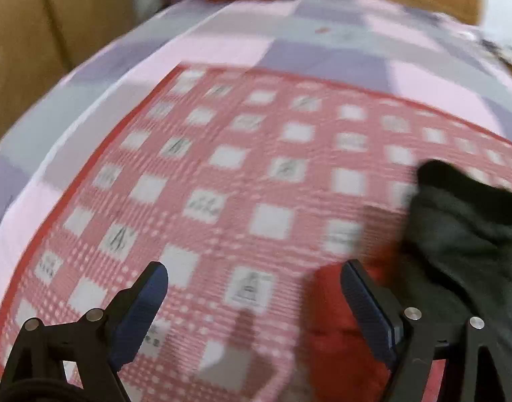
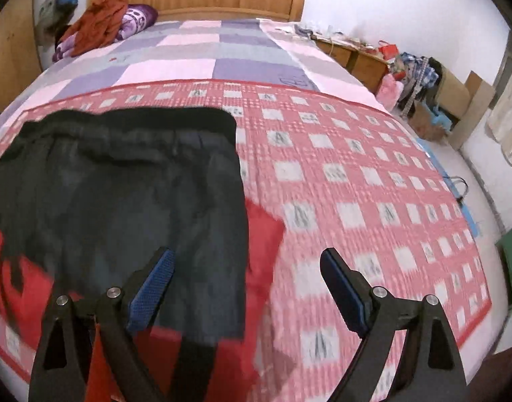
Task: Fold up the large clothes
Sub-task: 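Lift the hem with both tools and fold it over toward the collar, then lay the hem down on the jacket and open both tools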
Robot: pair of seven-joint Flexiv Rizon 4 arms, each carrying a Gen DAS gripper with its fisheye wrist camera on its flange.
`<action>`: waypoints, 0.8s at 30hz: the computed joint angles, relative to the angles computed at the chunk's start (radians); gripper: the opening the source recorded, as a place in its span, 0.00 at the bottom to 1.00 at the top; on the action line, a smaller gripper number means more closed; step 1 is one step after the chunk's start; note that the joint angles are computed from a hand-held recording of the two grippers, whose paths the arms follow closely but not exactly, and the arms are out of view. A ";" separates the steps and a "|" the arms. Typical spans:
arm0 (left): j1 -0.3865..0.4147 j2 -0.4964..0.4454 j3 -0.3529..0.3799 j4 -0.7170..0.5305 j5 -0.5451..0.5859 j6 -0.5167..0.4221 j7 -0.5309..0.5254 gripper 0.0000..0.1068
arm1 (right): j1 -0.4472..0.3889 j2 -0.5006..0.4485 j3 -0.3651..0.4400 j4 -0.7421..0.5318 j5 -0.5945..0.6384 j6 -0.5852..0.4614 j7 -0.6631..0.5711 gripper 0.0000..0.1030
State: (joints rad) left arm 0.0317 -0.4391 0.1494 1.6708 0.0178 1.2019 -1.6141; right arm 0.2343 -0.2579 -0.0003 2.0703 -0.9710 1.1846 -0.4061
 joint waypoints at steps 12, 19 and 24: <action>-0.032 -0.045 -0.195 0.137 -0.224 0.139 0.386 0.82 | 0.107 -0.092 0.038 -0.088 -0.017 0.050 -0.081 0.88; 0.095 0.021 -0.288 0.266 -0.309 0.257 0.621 0.74 | -0.033 0.030 -0.053 0.116 -0.065 0.096 0.128 0.88; 0.090 0.106 -0.308 0.337 -0.407 0.272 0.607 0.73 | -0.052 0.113 0.007 0.144 -0.098 -0.138 0.144 0.87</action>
State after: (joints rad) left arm 0.1219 -0.3334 -0.1589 2.0079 -0.3897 1.4740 -1.0070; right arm 0.1823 -0.1453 0.0072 2.2145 -1.0692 1.0469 -0.2621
